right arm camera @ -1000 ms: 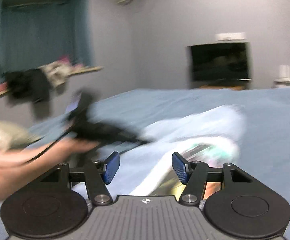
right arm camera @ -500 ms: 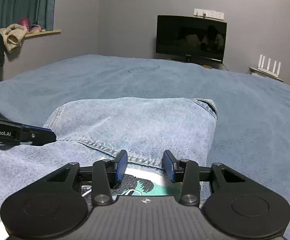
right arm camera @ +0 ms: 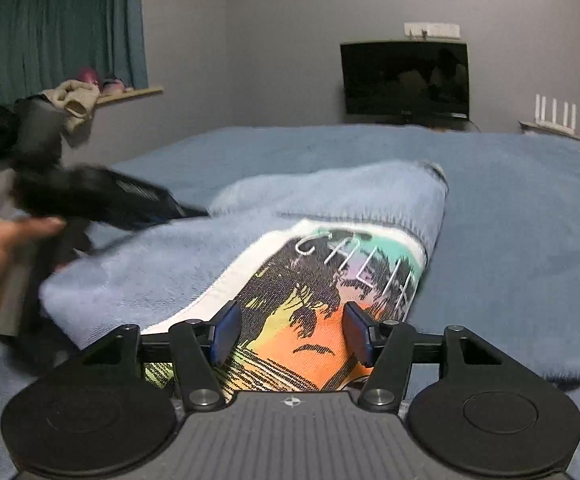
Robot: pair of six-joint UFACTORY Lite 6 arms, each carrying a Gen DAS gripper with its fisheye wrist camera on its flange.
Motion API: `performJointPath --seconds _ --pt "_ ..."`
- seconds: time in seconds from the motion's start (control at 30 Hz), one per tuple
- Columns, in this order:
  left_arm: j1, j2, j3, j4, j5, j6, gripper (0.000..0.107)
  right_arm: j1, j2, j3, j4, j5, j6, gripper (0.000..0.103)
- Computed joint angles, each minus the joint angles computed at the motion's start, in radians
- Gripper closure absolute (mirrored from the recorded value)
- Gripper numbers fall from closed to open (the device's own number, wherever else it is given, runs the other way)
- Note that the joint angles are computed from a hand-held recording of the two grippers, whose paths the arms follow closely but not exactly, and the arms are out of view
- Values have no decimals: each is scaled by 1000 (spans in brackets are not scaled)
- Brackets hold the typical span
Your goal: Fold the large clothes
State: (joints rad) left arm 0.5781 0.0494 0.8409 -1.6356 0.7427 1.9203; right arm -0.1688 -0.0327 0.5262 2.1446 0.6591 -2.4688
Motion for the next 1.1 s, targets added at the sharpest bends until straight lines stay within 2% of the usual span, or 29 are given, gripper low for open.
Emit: performJointPath --seconds 0.07,0.13,0.2,0.27,0.33,0.43,0.47,0.53,0.63,0.77,0.93,0.97,1.03,1.1 --pt "25 -168 -143 -177 -31 187 39 36 6 1 66 -21 -33 38" --pt "78 -284 -226 -209 -2 241 34 76 25 3 168 -35 -106 36" --pt "157 -329 -250 -74 64 135 33 108 51 1 261 -23 -182 35" --pt "204 -321 -234 111 119 -13 33 99 61 -5 259 -2 -179 35" --pt "203 -305 -219 282 135 -152 33 79 78 26 194 -4 -112 35" --pt "112 -341 -255 395 -36 -245 31 2 44 36 -15 25 127 35" --pt "104 -326 -252 409 -69 -257 28 -30 30 28 -68 50 191 36" --pt "118 -240 -199 452 -70 -326 25 -83 10 10 -134 86 266 33" --pt "171 -120 -114 489 -10 -436 24 -159 6 13 -223 106 352 25" --pt "218 -163 -159 442 48 -380 24 -280 59 54 -347 182 493 21" --pt "332 -202 -197 429 299 -262 24 -352 157 117 -421 248 609 16" --pt "329 -213 -205 446 307 -262 23 -354 177 132 -433 256 631 16" --pt "291 -224 -217 479 260 -266 23 -352 216 156 -448 276 660 13" --pt "270 -210 -222 481 222 -260 16 -349 258 177 -450 296 665 9"
